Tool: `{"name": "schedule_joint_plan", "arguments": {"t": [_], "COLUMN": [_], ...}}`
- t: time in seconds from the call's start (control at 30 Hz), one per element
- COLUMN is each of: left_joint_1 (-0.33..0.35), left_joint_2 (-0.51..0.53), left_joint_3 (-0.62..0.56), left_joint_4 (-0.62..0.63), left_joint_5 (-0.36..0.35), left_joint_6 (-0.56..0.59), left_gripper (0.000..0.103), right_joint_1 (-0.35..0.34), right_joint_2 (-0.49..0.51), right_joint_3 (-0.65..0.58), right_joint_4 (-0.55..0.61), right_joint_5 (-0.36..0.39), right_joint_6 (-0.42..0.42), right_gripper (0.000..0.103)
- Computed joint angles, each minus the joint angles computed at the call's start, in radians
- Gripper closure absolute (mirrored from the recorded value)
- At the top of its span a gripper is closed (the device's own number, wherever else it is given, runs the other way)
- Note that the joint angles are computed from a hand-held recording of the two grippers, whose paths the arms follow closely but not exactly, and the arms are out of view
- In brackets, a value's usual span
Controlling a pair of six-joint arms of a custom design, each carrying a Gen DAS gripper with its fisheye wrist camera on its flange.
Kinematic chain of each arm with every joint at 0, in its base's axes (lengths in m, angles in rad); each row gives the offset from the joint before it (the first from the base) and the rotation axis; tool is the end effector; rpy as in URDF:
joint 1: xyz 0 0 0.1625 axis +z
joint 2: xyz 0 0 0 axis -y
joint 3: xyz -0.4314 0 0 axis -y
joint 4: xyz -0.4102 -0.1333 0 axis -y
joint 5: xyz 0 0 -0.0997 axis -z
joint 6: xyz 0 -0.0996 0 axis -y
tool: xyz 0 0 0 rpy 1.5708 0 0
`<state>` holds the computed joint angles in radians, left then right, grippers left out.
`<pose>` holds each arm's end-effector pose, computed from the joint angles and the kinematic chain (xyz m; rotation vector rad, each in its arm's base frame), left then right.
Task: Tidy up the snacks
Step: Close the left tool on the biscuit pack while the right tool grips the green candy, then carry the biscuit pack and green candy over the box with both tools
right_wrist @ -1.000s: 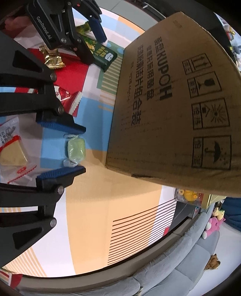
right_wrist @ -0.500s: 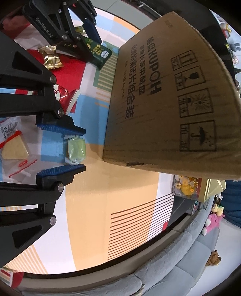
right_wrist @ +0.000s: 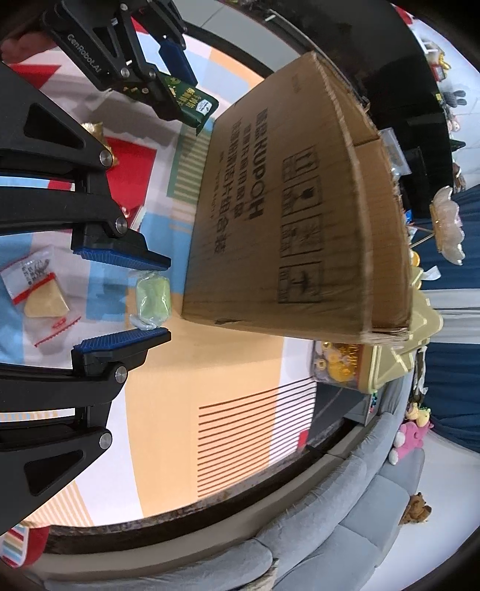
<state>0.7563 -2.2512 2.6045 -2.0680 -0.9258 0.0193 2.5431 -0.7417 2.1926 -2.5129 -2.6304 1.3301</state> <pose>-0.0300 -0.2939 0.2914 0.9786 2.3618 -0.5005 0.3818 -0.2042 -0.0444 -0.0594 -2.1386 0.9072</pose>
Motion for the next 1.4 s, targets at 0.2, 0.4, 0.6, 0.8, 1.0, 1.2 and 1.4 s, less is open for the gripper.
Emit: {"name": "schedule_joint_plan", "arguments": {"t": [0.2, 0.4, 0.6, 0.8, 1.0, 1.2, 1.4], "left_joint_1": [-0.08, -0.137, -0.176, -0.234, -0.271, -0.295, -0.295], "left_joint_2": [-0.102, -0.179, -0.191, -0.192, -0.182, -0.16, -0.126], "left_joint_3": [-0.024, -0.055, -0.087, -0.117, -0.142, -0.167, -0.188], "left_joint_4": [0.154, 0.265, 0.301, 0.332, 0.348, 0.355, 0.321], "left_joint_5": [0.02, 0.038, 0.051, 0.066, 0.085, 0.109, 0.119], "left_joint_6": [-0.086, -0.141, -0.178, -0.224, -0.262, -0.292, -0.292], "left_gripper": [0.059, 0.059, 0.059, 0.059, 0.059, 0.059, 0.059], "right_joint_1": [0.038, 0.052, 0.082, 0.101, 0.117, 0.129, 0.135], "right_joint_2": [-0.021, -0.046, -0.064, -0.078, -0.09, -0.093, -0.097], "right_joint_3": [-0.023, -0.043, -0.071, -0.097, -0.123, -0.149, -0.168], "right_joint_4": [0.078, 0.121, 0.184, 0.226, 0.274, 0.31, 0.318], "right_joint_5": [-0.018, -0.04, -0.055, -0.073, -0.094, -0.105, -0.121], "right_joint_6": [0.041, 0.046, 0.076, 0.084, 0.094, 0.102, 0.088], "right_gripper": [0.07, 0.07, 0.07, 0.07, 0.07, 0.07, 0.07]}}
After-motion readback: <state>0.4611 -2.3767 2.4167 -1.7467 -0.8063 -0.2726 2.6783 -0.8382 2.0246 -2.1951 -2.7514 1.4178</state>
